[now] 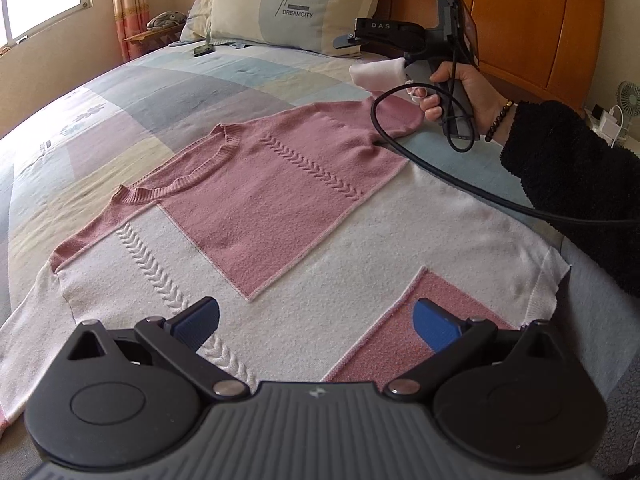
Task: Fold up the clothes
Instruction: 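Close the right gripper on the white sleeve cuff, then lift the white cuff with the right gripper and carry it across the sweater body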
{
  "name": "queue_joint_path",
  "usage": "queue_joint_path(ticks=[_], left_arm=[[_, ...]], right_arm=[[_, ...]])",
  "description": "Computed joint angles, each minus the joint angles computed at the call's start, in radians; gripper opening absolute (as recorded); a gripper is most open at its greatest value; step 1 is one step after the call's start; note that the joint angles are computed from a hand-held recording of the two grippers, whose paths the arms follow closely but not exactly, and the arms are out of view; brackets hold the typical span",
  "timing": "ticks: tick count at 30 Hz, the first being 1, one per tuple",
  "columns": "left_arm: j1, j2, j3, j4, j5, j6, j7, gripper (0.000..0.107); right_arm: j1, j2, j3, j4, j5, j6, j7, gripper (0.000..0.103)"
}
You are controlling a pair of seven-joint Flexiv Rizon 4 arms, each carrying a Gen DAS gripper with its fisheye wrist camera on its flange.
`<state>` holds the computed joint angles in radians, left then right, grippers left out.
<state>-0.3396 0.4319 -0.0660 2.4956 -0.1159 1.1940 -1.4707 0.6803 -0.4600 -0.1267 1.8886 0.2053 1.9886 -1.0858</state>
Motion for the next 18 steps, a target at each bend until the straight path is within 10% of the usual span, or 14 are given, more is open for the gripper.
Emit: queue_joint_path(ticks=[18], left_arm=[[0.033,0.01,-0.054,-0.095,0.062,-0.16,-0.135,0.102]], right_arm=[[0.016,0.002,0.053,-0.027,-0.132,-0.072,0.061,0.103]])
